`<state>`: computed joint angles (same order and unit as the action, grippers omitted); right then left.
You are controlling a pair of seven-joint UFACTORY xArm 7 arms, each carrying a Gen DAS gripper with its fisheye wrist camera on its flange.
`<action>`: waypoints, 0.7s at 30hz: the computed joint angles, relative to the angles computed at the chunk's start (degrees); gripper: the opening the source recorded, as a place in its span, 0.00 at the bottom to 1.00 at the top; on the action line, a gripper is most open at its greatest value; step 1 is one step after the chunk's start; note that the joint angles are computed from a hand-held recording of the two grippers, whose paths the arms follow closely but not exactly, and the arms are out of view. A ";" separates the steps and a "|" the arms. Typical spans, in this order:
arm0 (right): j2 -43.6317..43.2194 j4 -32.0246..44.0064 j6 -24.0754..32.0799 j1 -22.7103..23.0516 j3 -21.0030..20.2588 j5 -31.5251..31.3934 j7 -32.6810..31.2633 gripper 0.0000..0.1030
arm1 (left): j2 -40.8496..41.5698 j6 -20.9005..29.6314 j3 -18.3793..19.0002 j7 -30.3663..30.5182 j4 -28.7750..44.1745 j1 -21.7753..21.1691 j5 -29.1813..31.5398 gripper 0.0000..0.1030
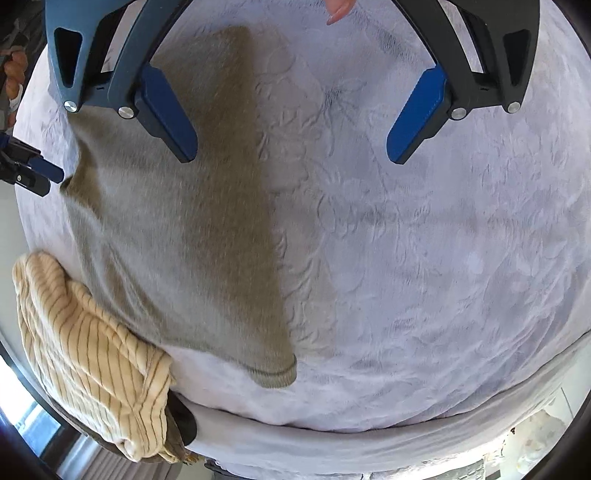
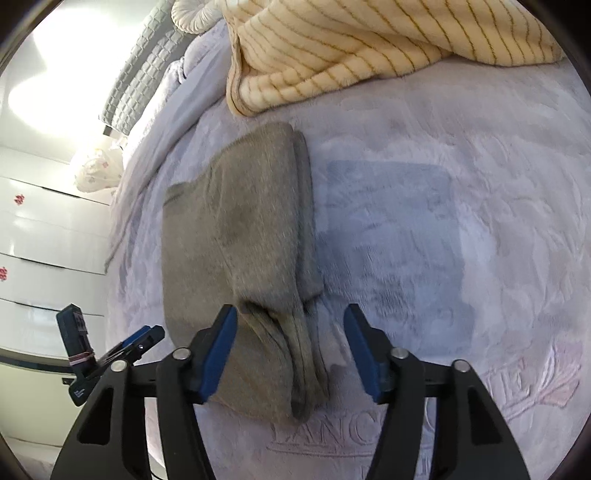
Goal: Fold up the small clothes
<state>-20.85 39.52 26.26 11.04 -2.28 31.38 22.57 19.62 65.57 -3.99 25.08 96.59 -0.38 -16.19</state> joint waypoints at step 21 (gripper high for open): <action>19.82 15.79 11.61 -5.88 -2.14 27.42 -29.87 0.66 | 20.32 13.09 -5.03 -6.55 26.00 -0.43 -7.14 1.00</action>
<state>-1.02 55.31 37.87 5.16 -4.42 58.80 -7.29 39.95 78.66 -9.03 18.54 122.59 -0.81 -23.34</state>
